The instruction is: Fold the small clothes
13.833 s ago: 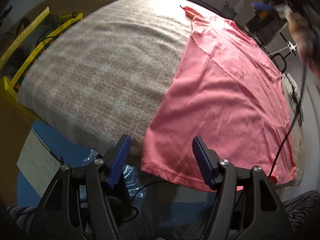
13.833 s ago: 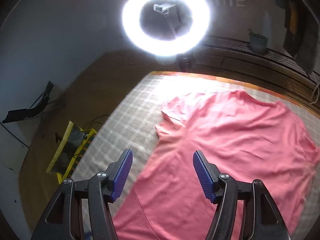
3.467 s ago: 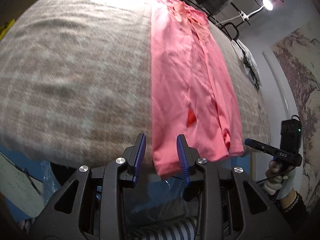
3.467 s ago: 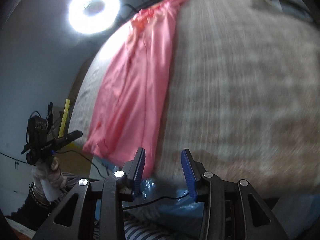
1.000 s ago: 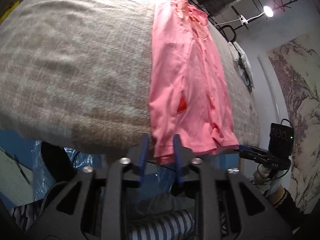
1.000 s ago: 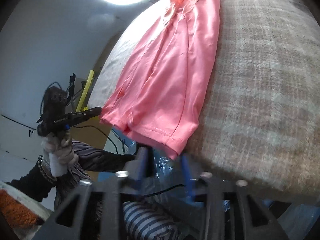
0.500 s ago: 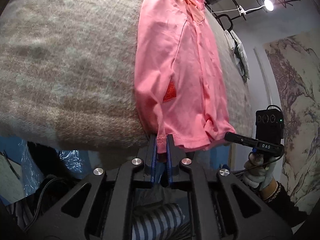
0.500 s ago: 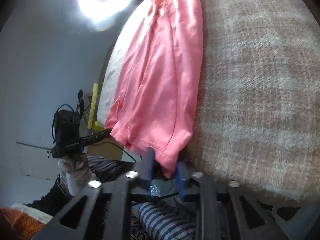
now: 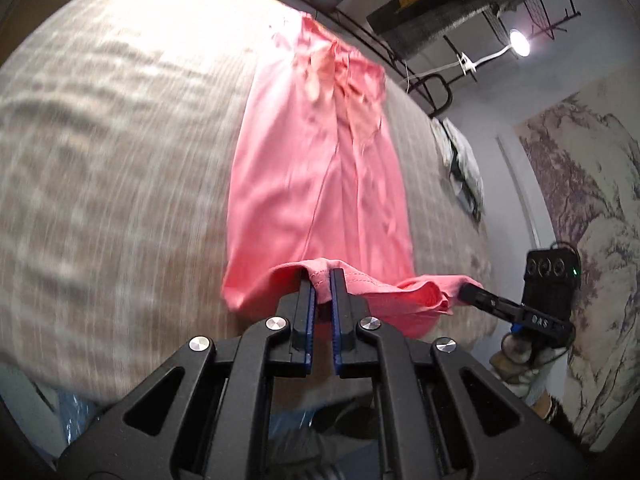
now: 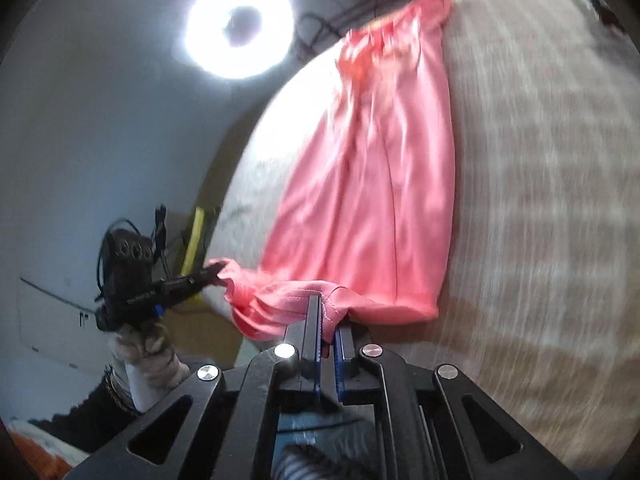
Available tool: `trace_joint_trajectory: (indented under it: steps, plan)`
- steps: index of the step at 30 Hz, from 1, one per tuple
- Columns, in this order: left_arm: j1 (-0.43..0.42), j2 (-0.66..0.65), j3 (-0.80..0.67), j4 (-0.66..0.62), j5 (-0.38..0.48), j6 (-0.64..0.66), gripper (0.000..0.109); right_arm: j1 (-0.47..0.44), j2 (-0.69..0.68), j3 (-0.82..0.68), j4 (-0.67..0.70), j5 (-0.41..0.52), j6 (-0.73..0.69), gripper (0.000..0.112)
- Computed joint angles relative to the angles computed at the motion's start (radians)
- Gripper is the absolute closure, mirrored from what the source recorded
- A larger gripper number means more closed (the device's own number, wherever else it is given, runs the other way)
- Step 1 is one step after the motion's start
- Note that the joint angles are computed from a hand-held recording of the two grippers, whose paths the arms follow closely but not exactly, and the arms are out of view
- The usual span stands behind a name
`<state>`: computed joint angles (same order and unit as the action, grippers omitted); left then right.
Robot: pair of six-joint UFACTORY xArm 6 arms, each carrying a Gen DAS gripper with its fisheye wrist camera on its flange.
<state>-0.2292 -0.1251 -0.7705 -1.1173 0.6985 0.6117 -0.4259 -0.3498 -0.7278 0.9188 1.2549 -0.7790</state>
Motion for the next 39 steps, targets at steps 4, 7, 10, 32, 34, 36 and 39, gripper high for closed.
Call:
trace_joint_trajectory:
  steps: [4,7,10,32,34,36,39]
  plan:
    - [-0.004,0.12,-0.144,0.01,-0.022,-0.027,0.104,0.023,0.054,-0.084,0.015,-0.056,0.005,0.11]
    - [-0.012,0.196,-0.238,0.035,-0.047,-0.051,0.104,0.057,0.12,-0.163,0.009,-0.103,0.012,0.11]
    - [-0.017,0.266,-0.326,0.066,-0.066,-0.073,0.104,0.086,0.196,-0.239,0.005,-0.157,0.01,0.11]
    - [-0.032,0.656,-0.738,0.297,-0.095,-0.206,0.101,0.168,0.7,-0.657,-0.044,-0.296,0.121,0.101]
    - [-0.034,0.629,-0.712,0.294,-0.119,-0.169,0.097,0.154,0.691,-0.651,-0.026,-0.298,0.113,0.085]
    - [-0.04,0.587,-0.661,0.296,-0.159,-0.14,0.097,0.136,0.668,-0.634,0.012,-0.286,0.082,0.084]
    - [-0.052,0.533,-0.591,0.296,-0.186,-0.065,0.097,0.11,0.629,-0.605,0.071,-0.225,-0.019,0.085]
